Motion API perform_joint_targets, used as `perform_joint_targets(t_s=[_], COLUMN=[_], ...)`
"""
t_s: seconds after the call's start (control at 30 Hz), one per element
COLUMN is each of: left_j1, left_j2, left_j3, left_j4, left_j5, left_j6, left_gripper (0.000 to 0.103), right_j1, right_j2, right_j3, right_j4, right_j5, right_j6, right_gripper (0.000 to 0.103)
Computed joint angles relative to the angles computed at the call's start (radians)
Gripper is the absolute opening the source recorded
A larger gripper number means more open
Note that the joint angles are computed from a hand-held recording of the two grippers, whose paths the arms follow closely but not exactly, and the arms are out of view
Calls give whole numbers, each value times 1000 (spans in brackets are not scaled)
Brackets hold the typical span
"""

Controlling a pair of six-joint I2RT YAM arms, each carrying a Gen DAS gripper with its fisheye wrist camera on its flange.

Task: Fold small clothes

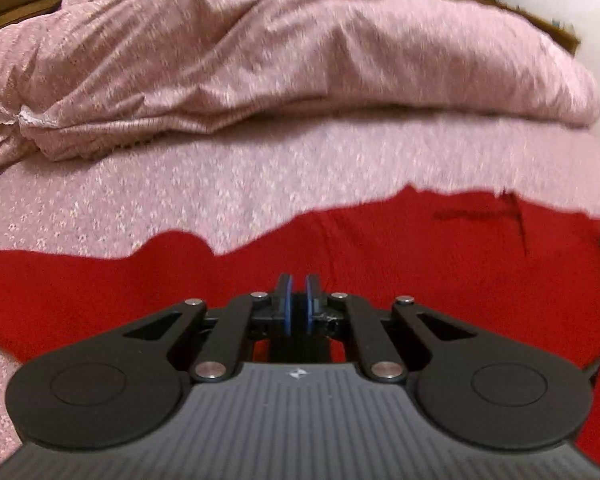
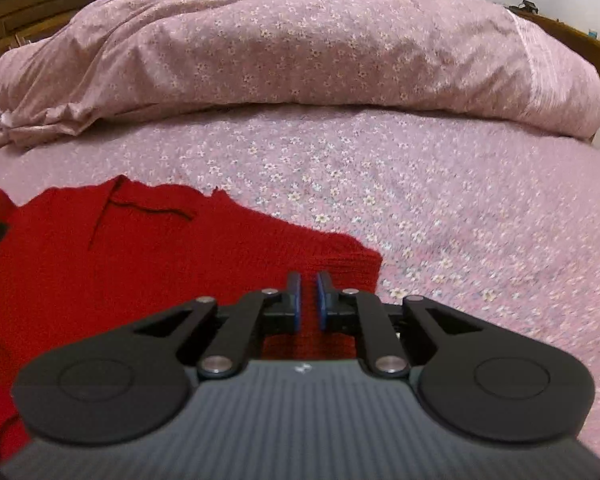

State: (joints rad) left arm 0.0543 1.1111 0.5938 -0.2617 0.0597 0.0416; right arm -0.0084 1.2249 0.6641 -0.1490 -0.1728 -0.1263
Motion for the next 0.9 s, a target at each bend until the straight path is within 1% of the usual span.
perform_joint_targets(t_s=[0.07,0.13,0.17,0.2,0.23,0.27,0.3,0.33,0.4,0.47,0.53,0.6,0.7,0.77,0.8,0.83,0.87,0.9], left_j1=[19,65,88,112,135,161,197,225,252,247,245,233,204,187,171,155,144,127], left_j2=[25,59,70,72,77,84,99,114,122,93,95,135,224,240,240,233,226,204], left_j3=[0,7,3,-6,-11,-13,-11,-4,-3,-29,-35,-12,30,33,36,36,36,28], left_j4=[-16,-33,-22,-11,-4,-3,-10,-25,-44,-18,3,9,27,55,58,59,59,60], left_j5=[22,82,109,139,167,205,270,329,400,403,421,426,390,371,354,335,332,326], left_j6=[18,28,26,27,32,41,61,87,136,169,181,165,125,93,82,82,93,96], left_gripper=[12,19,21,29,43,51,65,73,77,77,76,75,74,73,66,51,40,23], right_j1=[13,26,23,20,16,13,5,-1,-12,-18,-16,-10,-6,-9,-2,6,22,34], right_j2=[-27,-60,-78,-100,-125,-142,-171,-199,-254,-310,-362,-423,-523,-561,-577,-591,-604,-618], right_j3=[20,32,36,33,28,18,2,-17,-60,-108,-149,-190,-241,-259,-267,-273,-280,-286], right_j4=[-43,-89,-117,-141,-166,-177,-192,-207,-234,-253,-269,-280,-299,-320,-329,-337,-341,-345], right_j5=[8,7,-6,-24,-48,-67,-93,-116,-153,-174,-186,-194,-211,-235,-237,-231,-215,-199], right_j6=[-14,-25,-31,-37,-39,-33,-23,-13,8,24,47,80,146,181,195,199,201,199], right_gripper=[13,13,13,13,13,13,13,13,14,14,14,13,14,14,14,14,14,14])
